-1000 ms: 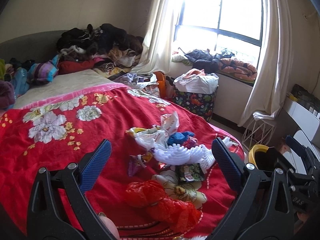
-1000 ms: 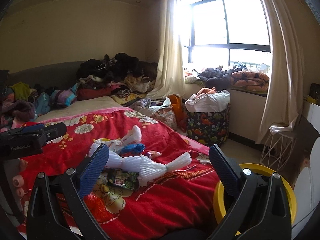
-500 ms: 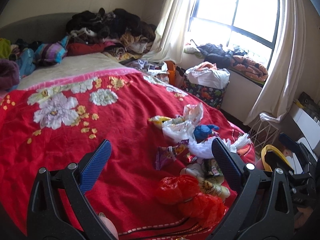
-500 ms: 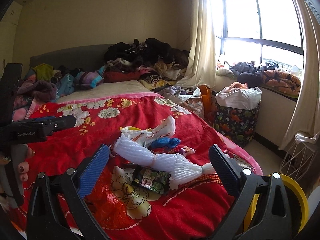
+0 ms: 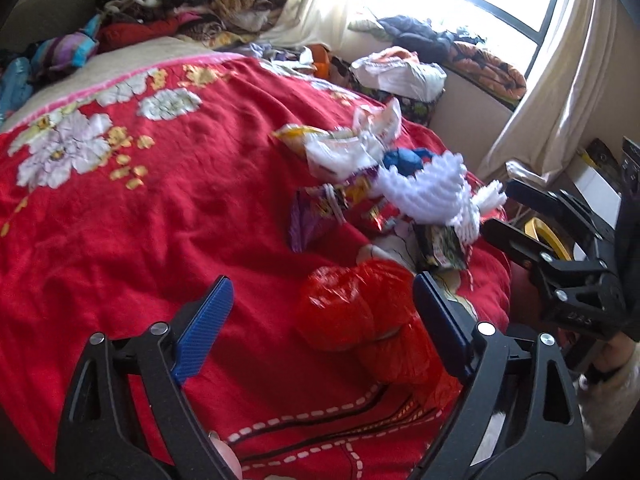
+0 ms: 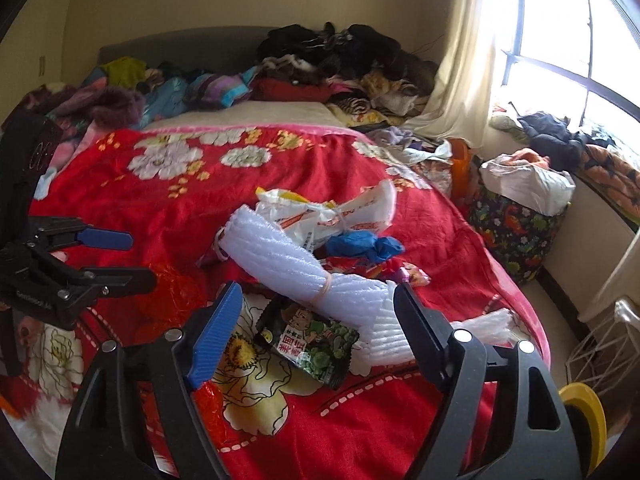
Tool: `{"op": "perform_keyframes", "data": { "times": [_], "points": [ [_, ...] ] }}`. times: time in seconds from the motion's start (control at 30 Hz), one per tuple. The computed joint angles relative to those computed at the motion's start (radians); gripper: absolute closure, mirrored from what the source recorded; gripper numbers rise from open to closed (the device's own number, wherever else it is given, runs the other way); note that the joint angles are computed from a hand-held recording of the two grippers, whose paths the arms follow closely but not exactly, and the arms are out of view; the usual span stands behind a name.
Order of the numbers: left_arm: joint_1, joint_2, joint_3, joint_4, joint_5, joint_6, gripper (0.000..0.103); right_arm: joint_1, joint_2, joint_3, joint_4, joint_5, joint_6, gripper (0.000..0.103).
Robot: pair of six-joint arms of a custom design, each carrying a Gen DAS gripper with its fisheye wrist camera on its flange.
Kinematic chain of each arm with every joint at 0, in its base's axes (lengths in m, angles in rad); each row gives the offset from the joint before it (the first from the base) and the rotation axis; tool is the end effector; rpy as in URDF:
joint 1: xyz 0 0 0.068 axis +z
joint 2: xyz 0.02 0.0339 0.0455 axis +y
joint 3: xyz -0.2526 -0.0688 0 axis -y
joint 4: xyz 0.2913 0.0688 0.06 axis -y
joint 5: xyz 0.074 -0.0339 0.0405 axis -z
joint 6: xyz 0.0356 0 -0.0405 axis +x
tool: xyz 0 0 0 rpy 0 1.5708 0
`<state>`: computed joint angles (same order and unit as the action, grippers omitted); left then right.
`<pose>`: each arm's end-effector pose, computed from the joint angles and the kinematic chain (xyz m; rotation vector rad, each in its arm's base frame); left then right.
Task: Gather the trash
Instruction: 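Grasp the red plastic bag with the left gripper while the right grasps a white foam net, then carry the red bag and white foam net over the yellow-rimmed bin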
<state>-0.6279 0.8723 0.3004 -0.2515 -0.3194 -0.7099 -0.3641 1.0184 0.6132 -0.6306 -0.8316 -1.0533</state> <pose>0.1751 -0.1133 0.1207 -0.2449 2.3450 -0.2749 0.2231 -0.0569 0.1845 -0.9911 1.9755 0.3442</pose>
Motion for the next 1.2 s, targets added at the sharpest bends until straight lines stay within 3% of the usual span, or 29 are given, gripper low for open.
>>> {"op": "perform_keyframes", "data": {
  "times": [0.27, 0.37, 0.4, 0.53, 0.7, 1.0, 1.2],
  "points": [
    [-0.015, 0.156, 0.037, 0.087, 0.068, -0.007, 0.034, 0.115, 0.109, 0.071, 0.008, 0.066, -0.032, 0.036],
    [-0.016, 0.185, 0.051, 0.096, 0.079, -0.002, 0.046, 0.173, 0.157, 0.107, -0.004, 0.111, -0.046, 0.052],
    [-0.018, 0.200, 0.059, 0.097, 0.081, 0.000, 0.051, 0.191, 0.173, 0.120, -0.013, 0.125, -0.053, 0.066],
    [-0.023, 0.197, 0.062, 0.100, 0.091, 0.010, 0.068, 0.206, 0.180, 0.138, -0.044, 0.103, -0.083, 0.080],
    [-0.038, 0.105, 0.048, 0.064, 0.061, 0.019, 0.085, 0.166, 0.165, 0.169, -0.116, -0.023, -0.064, 0.084],
    [-0.052, -0.111, 0.078, -0.035, -0.023, 0.081, 0.089, 0.052, 0.213, 0.311, -0.317, -0.236, -0.016, 0.084],
    [-0.067, -0.097, 0.140, -0.033, -0.061, 0.139, 0.089, -0.017, 0.204, 0.362, -0.361, -0.301, 0.011, 0.084]
  ]
}}
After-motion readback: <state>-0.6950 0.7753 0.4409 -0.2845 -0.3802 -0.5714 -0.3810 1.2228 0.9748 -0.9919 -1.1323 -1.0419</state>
